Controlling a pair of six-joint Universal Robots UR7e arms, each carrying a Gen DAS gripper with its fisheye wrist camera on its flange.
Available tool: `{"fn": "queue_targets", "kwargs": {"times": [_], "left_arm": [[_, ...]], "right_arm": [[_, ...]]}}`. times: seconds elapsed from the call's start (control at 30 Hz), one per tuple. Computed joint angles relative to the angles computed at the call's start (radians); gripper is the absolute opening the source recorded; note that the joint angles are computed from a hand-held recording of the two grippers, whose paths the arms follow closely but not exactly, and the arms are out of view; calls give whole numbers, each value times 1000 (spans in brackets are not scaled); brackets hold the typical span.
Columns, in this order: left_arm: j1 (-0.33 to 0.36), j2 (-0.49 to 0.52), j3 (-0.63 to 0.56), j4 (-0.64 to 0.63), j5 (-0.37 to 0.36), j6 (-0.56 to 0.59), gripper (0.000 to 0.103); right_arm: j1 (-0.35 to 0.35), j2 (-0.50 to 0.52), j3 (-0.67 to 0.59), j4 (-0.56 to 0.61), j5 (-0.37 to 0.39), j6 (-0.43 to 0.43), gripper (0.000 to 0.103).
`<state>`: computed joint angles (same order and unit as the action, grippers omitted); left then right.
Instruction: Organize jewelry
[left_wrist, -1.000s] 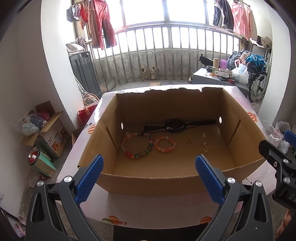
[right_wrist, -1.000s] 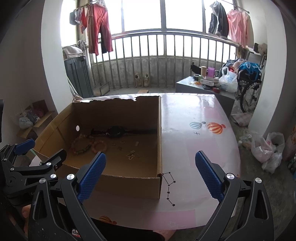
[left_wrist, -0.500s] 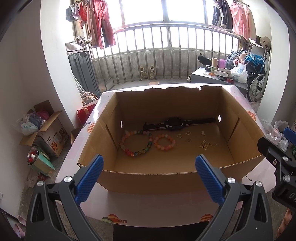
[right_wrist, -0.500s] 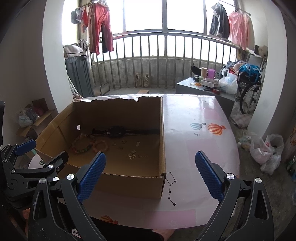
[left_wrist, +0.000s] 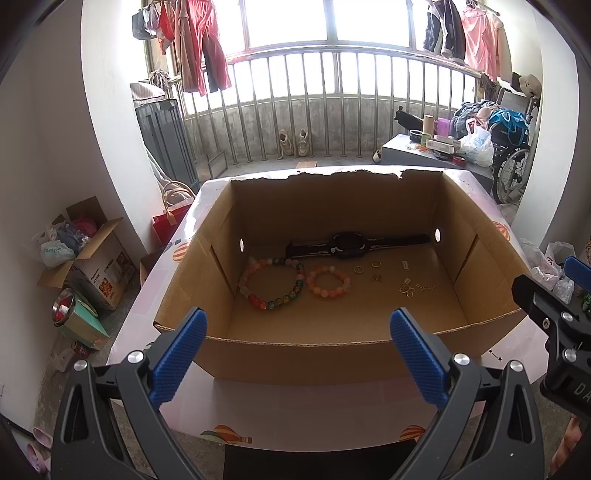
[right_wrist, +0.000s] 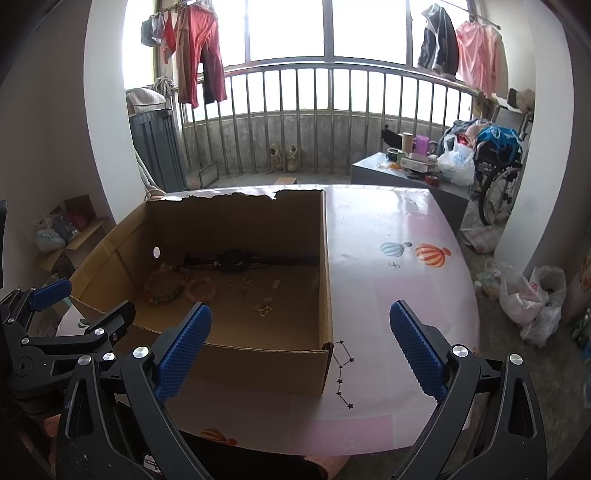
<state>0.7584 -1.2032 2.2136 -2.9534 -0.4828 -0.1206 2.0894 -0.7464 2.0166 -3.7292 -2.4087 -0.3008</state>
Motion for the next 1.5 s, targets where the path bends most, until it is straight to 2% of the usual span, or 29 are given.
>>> {"fn": "queue_targets", "kwargs": {"times": [1.5], "left_arm": [[-5,2,0,16,1,-19,98]], "right_arm": [[-12,0,-2,13,-1,15,94]]}}
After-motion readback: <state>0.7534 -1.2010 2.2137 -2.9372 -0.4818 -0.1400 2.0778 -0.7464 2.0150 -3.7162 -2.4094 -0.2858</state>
